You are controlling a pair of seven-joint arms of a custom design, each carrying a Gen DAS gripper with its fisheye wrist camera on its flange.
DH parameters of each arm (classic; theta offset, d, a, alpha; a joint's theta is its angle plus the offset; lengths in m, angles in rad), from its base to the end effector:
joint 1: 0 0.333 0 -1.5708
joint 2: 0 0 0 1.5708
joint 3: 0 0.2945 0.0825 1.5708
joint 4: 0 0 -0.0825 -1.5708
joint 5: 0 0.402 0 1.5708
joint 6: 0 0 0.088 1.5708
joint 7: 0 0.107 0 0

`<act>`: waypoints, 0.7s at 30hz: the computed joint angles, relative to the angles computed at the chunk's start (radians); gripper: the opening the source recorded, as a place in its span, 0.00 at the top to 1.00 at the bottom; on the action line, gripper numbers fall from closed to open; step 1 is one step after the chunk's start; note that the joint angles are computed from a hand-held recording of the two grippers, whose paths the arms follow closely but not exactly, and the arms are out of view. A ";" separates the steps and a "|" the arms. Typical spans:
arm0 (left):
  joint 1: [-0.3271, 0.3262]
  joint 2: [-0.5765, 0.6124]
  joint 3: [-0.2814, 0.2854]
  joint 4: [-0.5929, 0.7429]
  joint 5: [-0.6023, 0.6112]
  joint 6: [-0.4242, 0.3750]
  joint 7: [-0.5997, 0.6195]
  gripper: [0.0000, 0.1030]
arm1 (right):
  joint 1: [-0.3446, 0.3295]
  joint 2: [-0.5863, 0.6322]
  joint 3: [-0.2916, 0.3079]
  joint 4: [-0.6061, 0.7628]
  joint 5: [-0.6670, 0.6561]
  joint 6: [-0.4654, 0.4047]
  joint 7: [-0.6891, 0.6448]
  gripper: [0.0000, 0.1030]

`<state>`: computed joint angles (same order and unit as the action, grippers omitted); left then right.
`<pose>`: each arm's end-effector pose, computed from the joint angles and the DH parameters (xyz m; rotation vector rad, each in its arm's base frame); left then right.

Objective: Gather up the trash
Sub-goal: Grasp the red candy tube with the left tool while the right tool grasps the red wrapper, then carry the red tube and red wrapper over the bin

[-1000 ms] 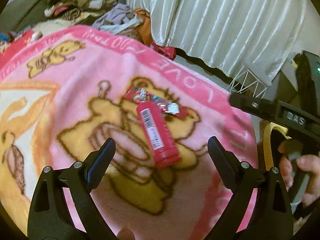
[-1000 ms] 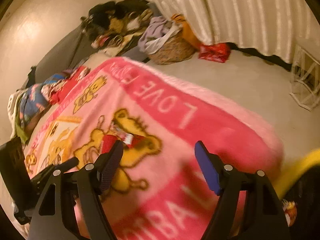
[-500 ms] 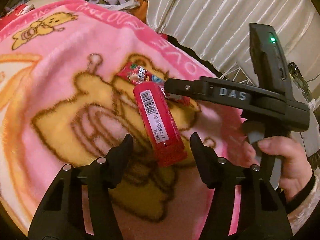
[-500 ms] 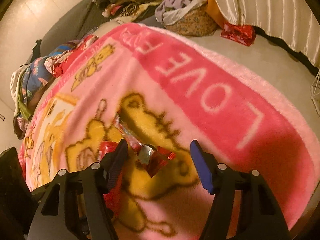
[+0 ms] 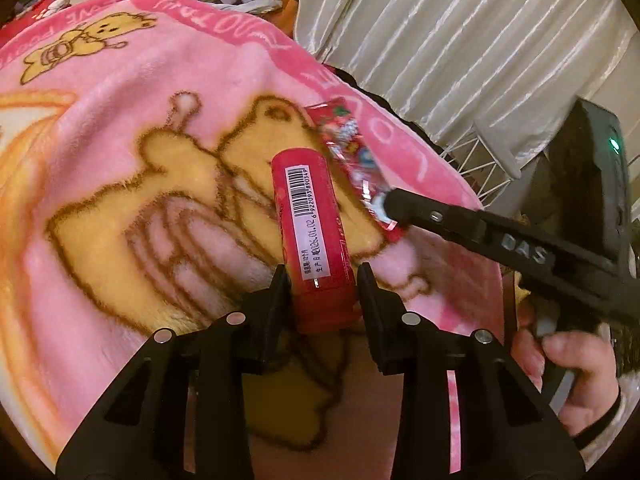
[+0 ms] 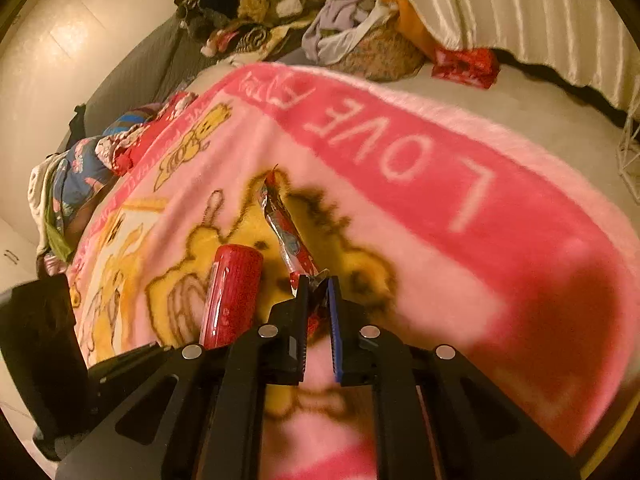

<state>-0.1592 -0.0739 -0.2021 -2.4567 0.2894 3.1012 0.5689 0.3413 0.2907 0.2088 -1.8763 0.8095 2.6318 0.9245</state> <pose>0.4884 -0.2104 0.3717 -2.2700 1.5867 -0.9993 0.5799 0.3252 0.3744 -2.1003 1.1851 0.1124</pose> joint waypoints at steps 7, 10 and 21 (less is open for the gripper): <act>0.015 -0.035 -0.038 0.005 0.085 -0.002 -0.069 0.73 | -0.005 -0.152 -0.001 -0.158 0.140 0.124 -0.116 0.91; 0.022 -0.040 -0.054 0.023 0.132 -0.012 -0.098 0.73 | 0.006 -0.206 -0.019 -0.210 0.184 0.166 -0.149 0.91; 0.004 -0.027 -0.080 0.101 0.244 -0.022 -0.166 0.73 | 0.028 -0.382 -0.110 -0.374 0.343 0.210 -0.234 0.91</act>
